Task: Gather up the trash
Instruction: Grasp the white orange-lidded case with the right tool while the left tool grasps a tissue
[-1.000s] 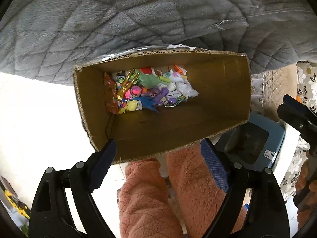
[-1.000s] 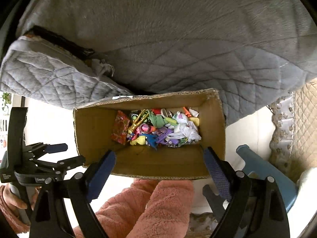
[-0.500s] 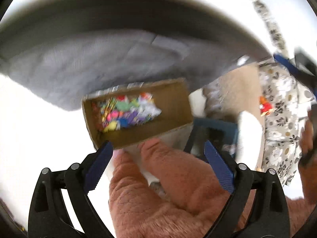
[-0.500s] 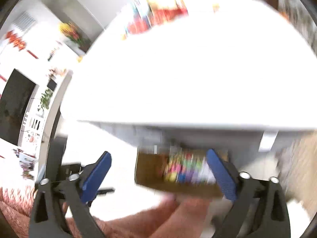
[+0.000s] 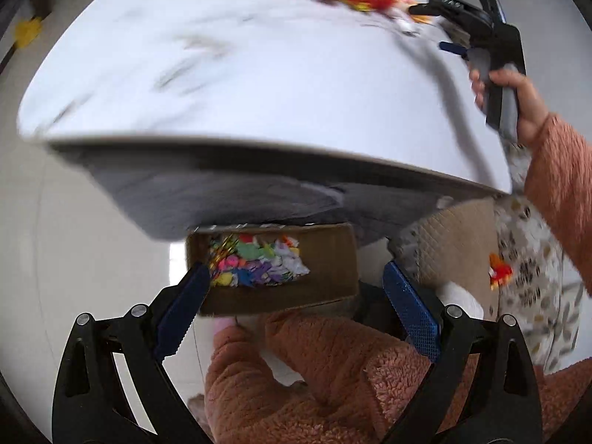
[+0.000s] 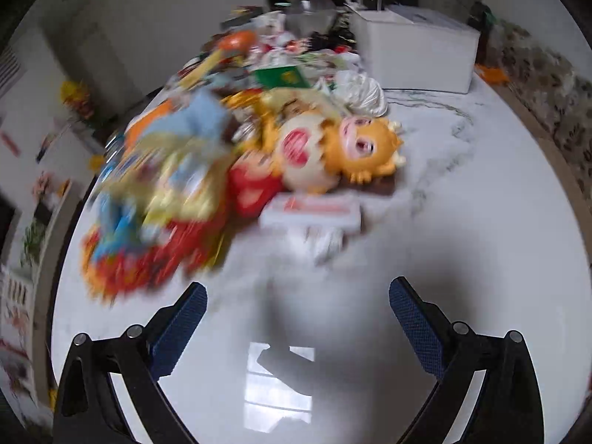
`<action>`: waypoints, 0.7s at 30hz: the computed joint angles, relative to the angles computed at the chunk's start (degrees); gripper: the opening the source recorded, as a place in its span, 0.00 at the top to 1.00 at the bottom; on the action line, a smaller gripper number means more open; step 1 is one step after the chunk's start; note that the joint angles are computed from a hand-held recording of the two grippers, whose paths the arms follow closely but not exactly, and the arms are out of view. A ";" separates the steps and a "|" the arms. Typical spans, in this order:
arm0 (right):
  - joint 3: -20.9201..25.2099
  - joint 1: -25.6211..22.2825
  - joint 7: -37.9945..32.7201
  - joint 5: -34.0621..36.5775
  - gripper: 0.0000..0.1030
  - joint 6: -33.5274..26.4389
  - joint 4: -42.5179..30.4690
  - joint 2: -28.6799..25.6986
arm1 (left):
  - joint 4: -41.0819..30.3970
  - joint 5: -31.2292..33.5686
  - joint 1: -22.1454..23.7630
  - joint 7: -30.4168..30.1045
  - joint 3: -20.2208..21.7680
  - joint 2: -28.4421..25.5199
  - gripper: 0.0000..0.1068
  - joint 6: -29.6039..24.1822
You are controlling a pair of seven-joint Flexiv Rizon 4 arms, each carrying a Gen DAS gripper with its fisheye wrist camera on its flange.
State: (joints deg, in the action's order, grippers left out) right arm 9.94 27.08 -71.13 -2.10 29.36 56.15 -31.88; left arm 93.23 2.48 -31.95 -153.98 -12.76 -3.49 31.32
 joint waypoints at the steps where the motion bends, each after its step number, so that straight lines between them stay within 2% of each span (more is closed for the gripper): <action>1: -0.63 0.53 0.48 -0.77 0.05 -2.00 -3.89 -2.72 | 0.66 0.00 -0.14 -1.70 0.13 0.59 0.14 -0.51; 5: -2.28 2.00 0.15 -2.99 0.09 -9.08 -15.30 -10.18 | 2.63 0.43 -0.23 -8.25 0.00 2.28 0.14 -1.76; 6: -1.87 1.74 -0.49 -2.16 0.18 -10.59 -17.87 -11.65 | 2.71 0.66 -0.18 -9.81 -0.18 2.41 0.14 -2.04; 8: -1.83 1.78 -3.01 -1.68 0.30 -11.56 -19.77 -12.70 | 3.03 0.67 0.06 -11.01 -0.32 2.87 0.14 -2.11; 9: -1.99 1.94 -4.53 -1.80 0.31 -11.52 -19.21 -12.30 | 2.80 0.91 0.23 -11.35 -0.44 2.74 0.14 -2.24; 11: -1.38 1.39 -6.67 -0.50 0.31 -10.75 -16.43 -10.57 | 1.62 1.43 0.48 -10.87 -0.69 2.22 0.14 -2.61; 17: 1.65 -2.23 -11.71 4.29 0.31 -0.60 2.51 2.18 | -5.10 3.50 0.94 -4.99 -0.51 -1.58 0.14 -4.25; 21: 3.08 -5.64 -12.17 8.90 0.31 4.15 12.94 10.91 | -11.70 3.65 1.22 1.28 0.08 -6.92 0.14 -4.54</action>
State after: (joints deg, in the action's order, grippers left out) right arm 13.01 21.44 -83.30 6.80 33.51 69.09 -20.98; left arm 81.53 6.13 -30.74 -152.70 -12.68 -10.41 26.78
